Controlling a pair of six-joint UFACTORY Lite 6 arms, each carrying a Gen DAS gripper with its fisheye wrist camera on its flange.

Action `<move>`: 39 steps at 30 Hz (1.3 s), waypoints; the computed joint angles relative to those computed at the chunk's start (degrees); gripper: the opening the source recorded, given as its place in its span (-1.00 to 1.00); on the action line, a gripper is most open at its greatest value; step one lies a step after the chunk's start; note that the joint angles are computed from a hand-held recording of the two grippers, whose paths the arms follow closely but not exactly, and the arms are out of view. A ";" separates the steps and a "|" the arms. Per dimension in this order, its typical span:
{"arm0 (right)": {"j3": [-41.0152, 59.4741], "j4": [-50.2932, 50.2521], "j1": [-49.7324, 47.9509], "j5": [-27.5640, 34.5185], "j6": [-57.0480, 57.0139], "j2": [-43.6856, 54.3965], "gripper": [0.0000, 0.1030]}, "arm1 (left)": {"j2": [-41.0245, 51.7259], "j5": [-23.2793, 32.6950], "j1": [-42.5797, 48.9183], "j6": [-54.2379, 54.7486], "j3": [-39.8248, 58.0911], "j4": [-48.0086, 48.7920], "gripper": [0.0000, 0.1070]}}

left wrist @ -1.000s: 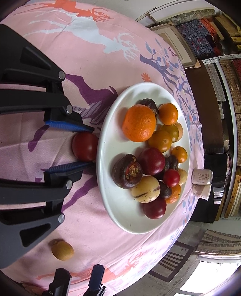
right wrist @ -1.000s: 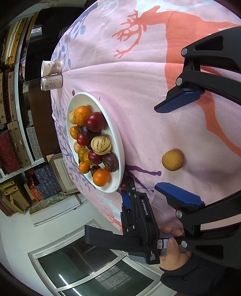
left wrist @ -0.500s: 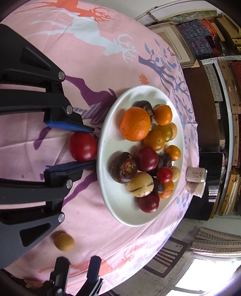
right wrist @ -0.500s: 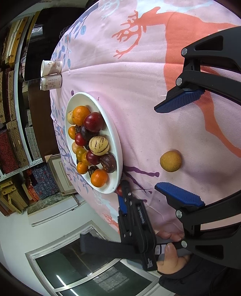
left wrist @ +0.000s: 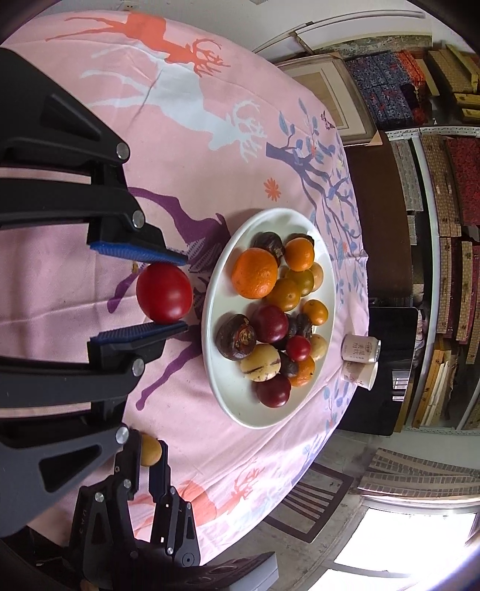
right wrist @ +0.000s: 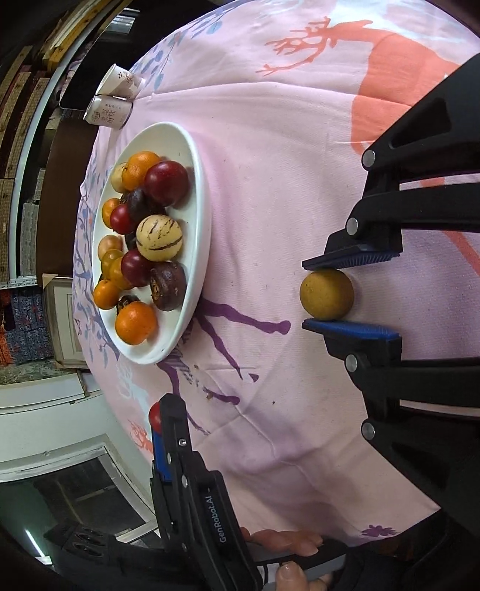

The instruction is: Organize fruits

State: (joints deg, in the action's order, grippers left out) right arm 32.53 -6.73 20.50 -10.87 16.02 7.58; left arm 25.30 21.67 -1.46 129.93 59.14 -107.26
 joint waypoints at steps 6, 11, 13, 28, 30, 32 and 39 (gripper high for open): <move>-5.65 -13.51 -4.59 -0.28 12.20 -8.99 -0.49 | -3.61 1.94 1.43 -0.78 -2.54 1.41 -0.45; -7.95 -43.49 -16.10 -3.28 38.21 -18.02 -0.48 | -8.10 3.60 1.25 -6.50 -3.13 6.29 -0.45; -4.42 -55.48 -20.06 -5.10 48.44 -18.06 -0.48 | -8.03 2.36 -0.50 -10.33 -0.58 9.13 -0.45; 55.51 -102.07 -19.50 -9.85 97.61 27.27 -0.18 | 32.05 0.57 -9.78 -76.00 56.53 62.02 0.45; 54.92 -100.99 -18.77 -7.21 97.32 27.49 0.04 | 30.96 0.14 -8.90 -75.49 55.13 60.47 0.74; 49.37 -91.32 -19.39 -8.00 88.23 23.53 0.17 | 26.57 -2.60 -8.08 -68.79 48.36 54.03 0.80; 14.78 -63.56 -19.19 -6.11 62.38 -3.77 0.93 | 4.91 -7.16 -5.05 -45.38 15.08 33.29 0.84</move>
State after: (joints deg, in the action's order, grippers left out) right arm 47.31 -70.29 1.31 -16.98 78.40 3.81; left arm 30.21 14.51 -6.51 84.55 74.22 -73.97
